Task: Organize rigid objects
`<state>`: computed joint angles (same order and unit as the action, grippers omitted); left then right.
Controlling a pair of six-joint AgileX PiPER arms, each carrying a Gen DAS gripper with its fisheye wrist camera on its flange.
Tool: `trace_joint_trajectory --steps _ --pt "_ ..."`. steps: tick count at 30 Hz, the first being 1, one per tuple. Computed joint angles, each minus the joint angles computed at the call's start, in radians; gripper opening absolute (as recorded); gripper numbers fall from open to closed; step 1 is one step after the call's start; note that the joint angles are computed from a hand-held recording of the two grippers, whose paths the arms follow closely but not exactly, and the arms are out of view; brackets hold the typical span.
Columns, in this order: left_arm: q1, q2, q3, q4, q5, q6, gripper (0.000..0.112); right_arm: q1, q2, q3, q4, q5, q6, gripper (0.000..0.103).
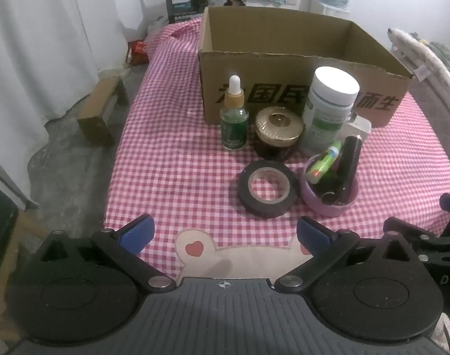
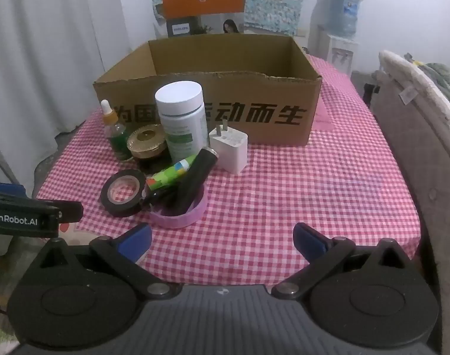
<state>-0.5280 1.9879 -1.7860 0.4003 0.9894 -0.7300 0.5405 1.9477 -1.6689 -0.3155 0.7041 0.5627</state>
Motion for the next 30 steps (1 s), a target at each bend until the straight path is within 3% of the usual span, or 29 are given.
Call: trace_joint_trajectory --steps 2,11,14,30 --pt "-0.001 0.001 -0.002 0.002 0.004 0.001 0.103 0.001 0.007 -0.019 0.007 0.031 -0.013 0.103" --pt "0.005 -0.018 0.022 0.013 -0.002 -0.001 0.103 0.013 -0.011 0.037 -0.058 -0.024 0.046 0.103" --pt "-0.003 -0.008 0.005 0.022 0.014 -0.012 0.103 0.008 0.003 -0.006 -0.024 0.009 0.005 0.103" --pt "-0.004 -0.016 0.015 0.036 0.013 -0.019 0.103 0.014 0.006 -0.017 -0.038 0.025 0.017 0.103"
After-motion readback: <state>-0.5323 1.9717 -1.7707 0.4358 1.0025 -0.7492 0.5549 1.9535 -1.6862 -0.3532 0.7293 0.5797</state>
